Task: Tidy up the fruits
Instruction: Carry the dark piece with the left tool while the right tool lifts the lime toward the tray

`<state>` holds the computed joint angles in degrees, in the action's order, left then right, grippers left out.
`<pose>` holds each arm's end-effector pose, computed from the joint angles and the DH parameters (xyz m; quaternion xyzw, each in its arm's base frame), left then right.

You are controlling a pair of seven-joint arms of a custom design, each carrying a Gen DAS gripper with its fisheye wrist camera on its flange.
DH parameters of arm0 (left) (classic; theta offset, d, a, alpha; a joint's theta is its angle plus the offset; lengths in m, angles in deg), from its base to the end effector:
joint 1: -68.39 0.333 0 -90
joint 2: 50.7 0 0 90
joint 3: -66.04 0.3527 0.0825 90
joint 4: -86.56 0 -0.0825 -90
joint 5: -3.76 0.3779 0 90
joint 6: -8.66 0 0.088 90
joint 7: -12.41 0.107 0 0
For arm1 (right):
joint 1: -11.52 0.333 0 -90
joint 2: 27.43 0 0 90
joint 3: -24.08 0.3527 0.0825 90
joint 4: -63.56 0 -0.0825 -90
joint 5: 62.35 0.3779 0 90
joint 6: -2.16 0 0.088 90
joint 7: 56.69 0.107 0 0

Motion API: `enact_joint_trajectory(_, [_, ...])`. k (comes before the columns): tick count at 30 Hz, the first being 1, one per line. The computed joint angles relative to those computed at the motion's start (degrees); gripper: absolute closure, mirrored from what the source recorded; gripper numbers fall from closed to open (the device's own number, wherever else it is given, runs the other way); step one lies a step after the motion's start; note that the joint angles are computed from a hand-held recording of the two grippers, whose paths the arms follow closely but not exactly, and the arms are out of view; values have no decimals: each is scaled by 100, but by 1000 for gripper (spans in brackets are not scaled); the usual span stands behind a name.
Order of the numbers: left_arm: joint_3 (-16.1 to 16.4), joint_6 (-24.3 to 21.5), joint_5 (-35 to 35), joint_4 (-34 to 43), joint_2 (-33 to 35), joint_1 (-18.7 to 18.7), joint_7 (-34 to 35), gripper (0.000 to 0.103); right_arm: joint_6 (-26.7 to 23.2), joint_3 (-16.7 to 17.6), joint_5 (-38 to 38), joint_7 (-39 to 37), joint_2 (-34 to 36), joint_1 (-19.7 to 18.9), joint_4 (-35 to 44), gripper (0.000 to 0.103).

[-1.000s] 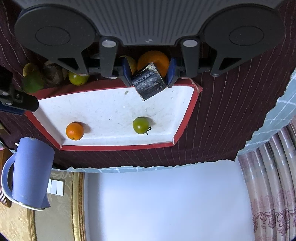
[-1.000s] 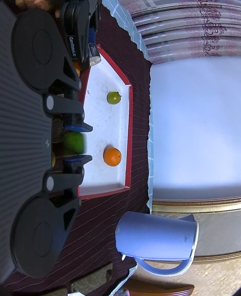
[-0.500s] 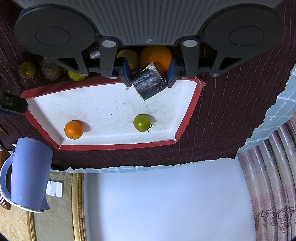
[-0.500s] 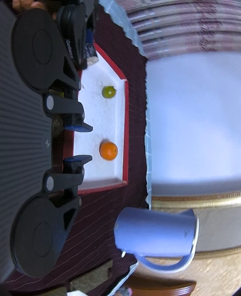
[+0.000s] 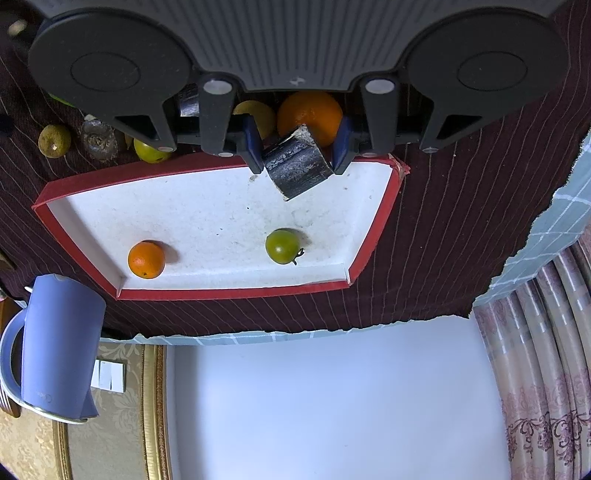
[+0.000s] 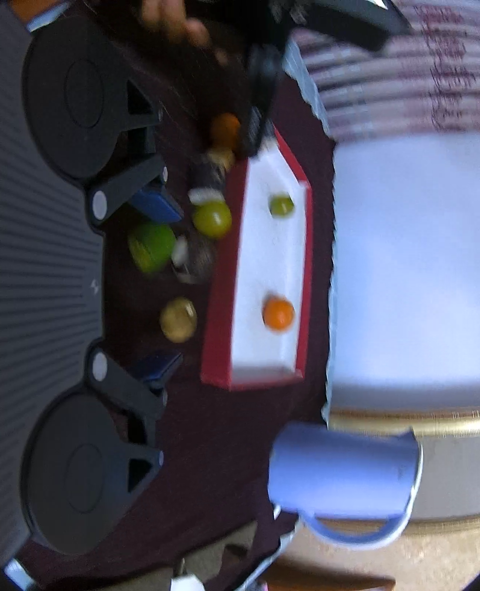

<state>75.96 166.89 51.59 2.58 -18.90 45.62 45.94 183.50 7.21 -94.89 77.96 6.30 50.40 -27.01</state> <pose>0.7279 -0.2308 0.4689 -0.6397 0.6234 -0.2628 0.3648 0.6534 0.3753 0.4453 -0.7072 0.5124 -0.2744 0.4026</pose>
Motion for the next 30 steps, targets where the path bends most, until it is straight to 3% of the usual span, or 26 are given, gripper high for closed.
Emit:
enact_joint_trajectory(3, [0, 29, 33, -38, -22, -12, -9, 64, -276, 610, 75, -441, 132, -374, 268, 38])
enact_joint_trajectory(5, [-4, 41, 51, -51, -29, -14, -3, 64, -536, 1187, 444, -1004, 260, -734, 470, 61])
enact_joint_trajectory(7, [-8, 67, 55, -74, -44, -5, -4, 64, -735, 963, 141, -713, 361, -548, 638, 68])
enact_joint_trajectory(10, [-8, 63, 53, -76, -51, -2, -29, 64, -602, 888, 208, -729, 287, -504, 506, 69])
enact_joint_trajectory(15, [-31, 76, 8, -91, -96, 4, -27, 64, -372, 453, 58, -330, 209, -246, 459, 69])
enact_joint_trajectory(20, [-22, 26, 17, 23, -92, -10, 0, 64, -212, -137, -84, 127, 333, 72, 776, 69])
enact_joint_trajectory(23, [-36, -51, 6, 159, -43, 4, 24, 64, -202, -291, -148, 256, 445, 120, 1039, 69])
enact_joint_trajectory(30, [-36, -212, -52, 489, 98, 8, 115, 64, -491, 104, -117, 91, 728, -242, 1702, 69])
